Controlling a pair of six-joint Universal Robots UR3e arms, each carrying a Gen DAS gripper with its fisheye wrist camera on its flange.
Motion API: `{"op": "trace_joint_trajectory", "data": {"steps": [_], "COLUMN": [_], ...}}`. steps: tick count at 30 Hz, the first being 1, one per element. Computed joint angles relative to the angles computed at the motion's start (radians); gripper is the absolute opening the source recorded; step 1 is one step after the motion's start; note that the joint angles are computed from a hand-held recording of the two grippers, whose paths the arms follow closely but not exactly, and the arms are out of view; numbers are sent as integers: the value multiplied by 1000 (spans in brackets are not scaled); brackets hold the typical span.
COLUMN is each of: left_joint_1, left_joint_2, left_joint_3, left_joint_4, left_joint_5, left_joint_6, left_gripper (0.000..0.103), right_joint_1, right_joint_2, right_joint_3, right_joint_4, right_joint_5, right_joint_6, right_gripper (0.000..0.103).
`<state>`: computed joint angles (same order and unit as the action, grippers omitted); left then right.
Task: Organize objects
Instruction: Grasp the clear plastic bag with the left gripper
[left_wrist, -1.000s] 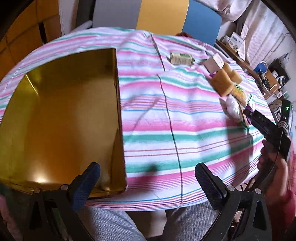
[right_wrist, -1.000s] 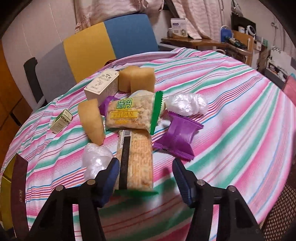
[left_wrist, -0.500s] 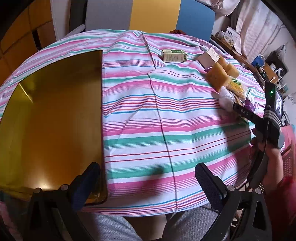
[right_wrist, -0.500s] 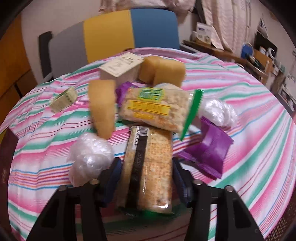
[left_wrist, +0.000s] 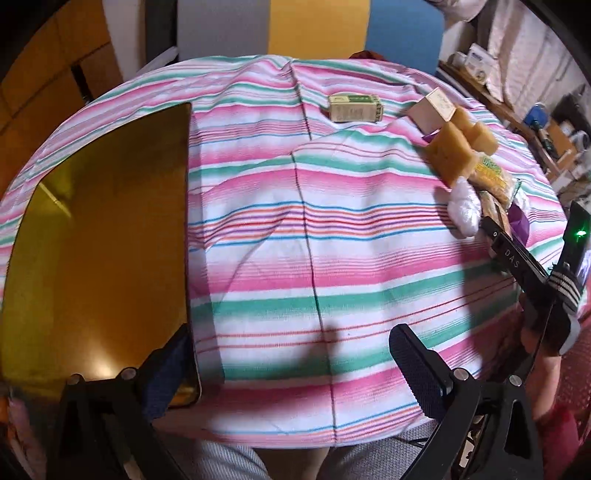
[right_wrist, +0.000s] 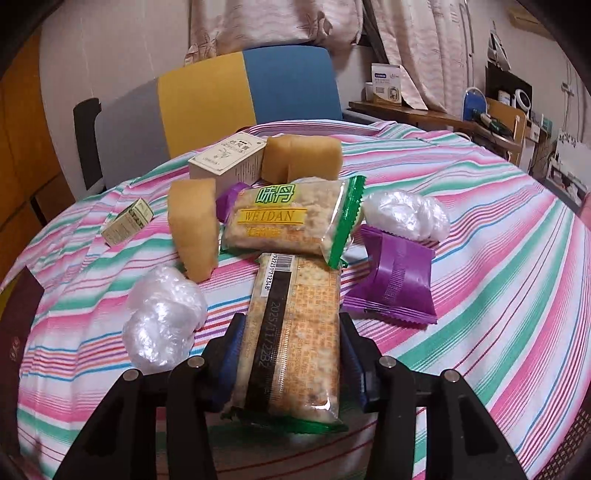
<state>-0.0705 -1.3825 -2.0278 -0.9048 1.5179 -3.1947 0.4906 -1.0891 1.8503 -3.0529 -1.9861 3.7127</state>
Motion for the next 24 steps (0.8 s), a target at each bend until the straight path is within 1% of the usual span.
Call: {"op": "trace_joint_trajectory", "data": {"steps": [3, 4, 6, 8, 11, 13, 15, 16, 18, 19, 20, 22, 23, 24], "left_joint_1": [7, 3, -29, -64, -108, -129, -179, -205, -239, -260, -270, -278, -277, -267], "left_joint_2": [40, 61, 101, 104, 5, -91, -205, -258, -342, -394, -432, -503, -537, -561], "left_joint_3": [5, 2, -18, -30, 19, 43, 121, 151, 192, 229, 255, 325, 371, 401], "left_joint_4": [-35, -34, 21, 106, 163, 246, 260, 287, 358, 383, 409, 419, 404, 397], "left_joint_5": [-26, -19, 27, 49, 51, 21, 44, 54, 41, 61, 60, 42, 38, 9], "left_joint_6": [-34, -51, -86, -85, -65, -32, -9, 12, 70, 86, 98, 103, 90, 73], "left_gripper": [102, 101, 101, 102, 103, 103, 103, 103, 103, 102, 102, 102, 102, 102], "right_joint_1": [3, -1, -5, -4, 3, 12, 21, 22, 21, 18, 15, 15, 17, 20], "right_joint_2": [11, 10, 11, 12, 13, 12, 9, 9, 8, 7, 6, 8, 9, 12], "right_joint_3": [-8, 2, 14, 17, 20, 18, 19, 20, 32, 40, 46, 44, 40, 34], "right_joint_4": [-11, -27, -51, -60, -63, -48, -27, -24, -38, -52, -61, -60, -54, -44], "right_joint_5": [-3, 3, 9, 7, -11, -44, -83, -93, -98, -93, -90, -94, -98, -104], "right_joint_6": [1, 2, 6, 9, 20, 47, 87, 100, 111, 110, 110, 110, 111, 111], "right_gripper": [49, 49, 49, 49, 49, 49, 49, 49, 49, 49, 49, 49, 49, 49]}}
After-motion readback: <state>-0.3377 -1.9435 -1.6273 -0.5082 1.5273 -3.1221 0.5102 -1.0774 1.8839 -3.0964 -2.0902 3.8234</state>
